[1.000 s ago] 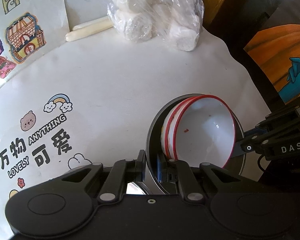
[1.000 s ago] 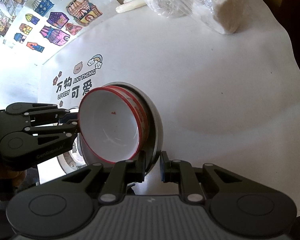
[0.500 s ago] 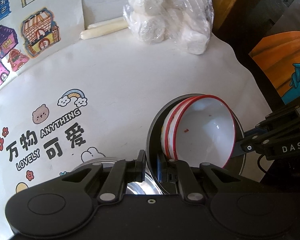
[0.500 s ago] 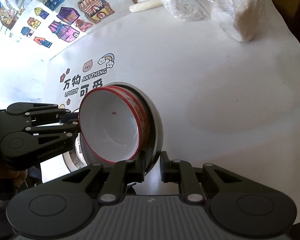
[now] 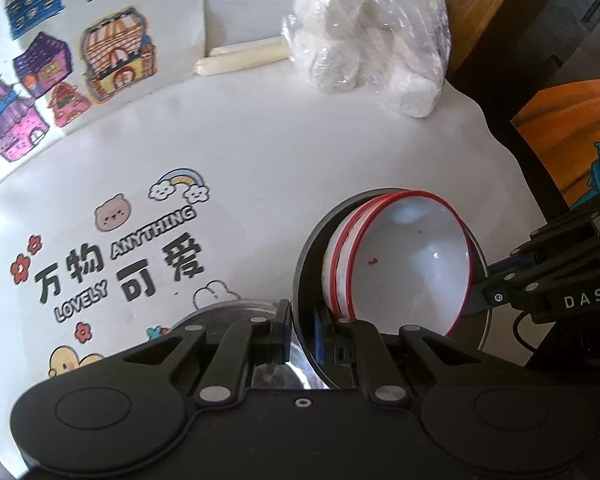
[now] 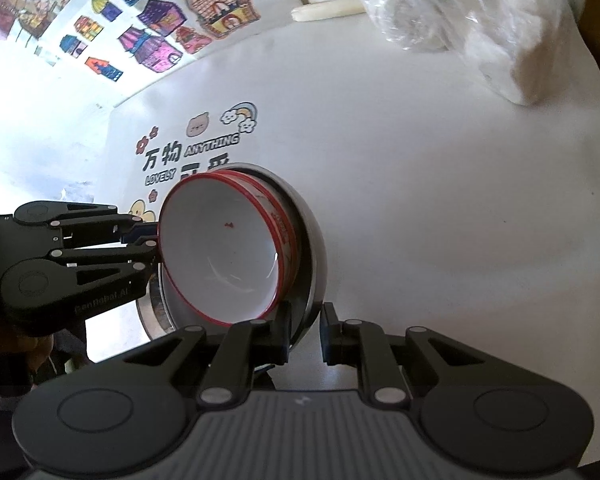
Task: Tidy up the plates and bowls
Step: 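Carry the bowl stack with both tools over the steel plate stack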
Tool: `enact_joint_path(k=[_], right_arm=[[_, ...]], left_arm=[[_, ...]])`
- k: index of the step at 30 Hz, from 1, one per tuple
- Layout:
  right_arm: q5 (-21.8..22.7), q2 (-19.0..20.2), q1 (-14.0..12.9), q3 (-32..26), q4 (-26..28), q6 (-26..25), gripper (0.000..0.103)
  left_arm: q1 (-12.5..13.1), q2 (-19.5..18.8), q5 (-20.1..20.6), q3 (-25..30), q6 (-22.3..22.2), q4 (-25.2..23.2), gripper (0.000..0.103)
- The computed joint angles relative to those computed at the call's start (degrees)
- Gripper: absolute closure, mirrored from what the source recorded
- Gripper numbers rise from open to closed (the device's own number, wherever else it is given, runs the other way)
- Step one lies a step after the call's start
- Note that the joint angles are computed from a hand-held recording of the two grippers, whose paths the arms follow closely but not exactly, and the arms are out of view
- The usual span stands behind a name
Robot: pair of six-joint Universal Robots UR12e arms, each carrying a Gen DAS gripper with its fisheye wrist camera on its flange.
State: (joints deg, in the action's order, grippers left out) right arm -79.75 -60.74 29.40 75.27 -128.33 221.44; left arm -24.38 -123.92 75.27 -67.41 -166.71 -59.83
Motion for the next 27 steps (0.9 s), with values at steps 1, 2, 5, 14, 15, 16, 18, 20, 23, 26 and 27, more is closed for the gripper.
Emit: enact_joint_path(k=[1, 2, 5, 14, 15, 16, 18, 20, 23, 26, 27], right_arm=[[0.11, 0.2, 0.08, -0.38, 0.2, -0.31, 0.087], [0.27, 0.42, 0.15, -0.76, 0.38, -0.57, 0.087], [0.71, 1.09, 0.4, -1.86, 1.02, -1.4, 0.087], [2.36, 4.02, 1.26, -6.65, 4.07, -4.77, 0.086], [2.61, 4.37, 1.37, -7.21, 4.48, -5.14, 0.086], [2.81, 4.71, 1.48, -7.73, 4.82, -5.44, 0.086], [3.14, 5.28, 1.63, -8.55, 5.28, -5.87, 0.086], [3.4, 5.68, 1.78, -9.13, 5.68, -6.17, 0.086], [3.74, 5.95, 1.88, -9.42, 5.89, -6.08, 0.086], [3.68, 6.08, 2.0, -9.54, 5.97, -5.64, 0.086], [3.69, 5.97, 2.03, -9.35, 5.87, -5.43, 0.086]], left_arm=[[0.13, 0.18, 0.02, -0.26, -0.11, 0.11, 0.093], [0.3, 0.43, 0.06, -0.62, -0.29, 0.2, 0.093], [0.72, 1.09, 0.32, -1.65, -0.76, 0.53, 0.093], [2.17, 3.43, 1.3, -5.48, -3.49, 2.55, 0.093], [2.3, 3.68, 1.43, -5.88, -3.74, 2.66, 0.093], [2.45, 3.92, 1.53, -6.29, -3.95, 2.78, 0.093], [2.71, 4.28, 1.63, -6.92, -4.15, 2.85, 0.093], [2.88, 4.5, 1.76, -7.28, -4.05, 2.76, 0.093], [3.04, 4.61, 1.75, -7.51, -3.63, 2.68, 0.093], [3.09, 4.57, 1.65, -7.54, -3.15, 2.51, 0.093], [3.11, 4.58, 1.62, -7.57, -2.98, 2.48, 0.093]])
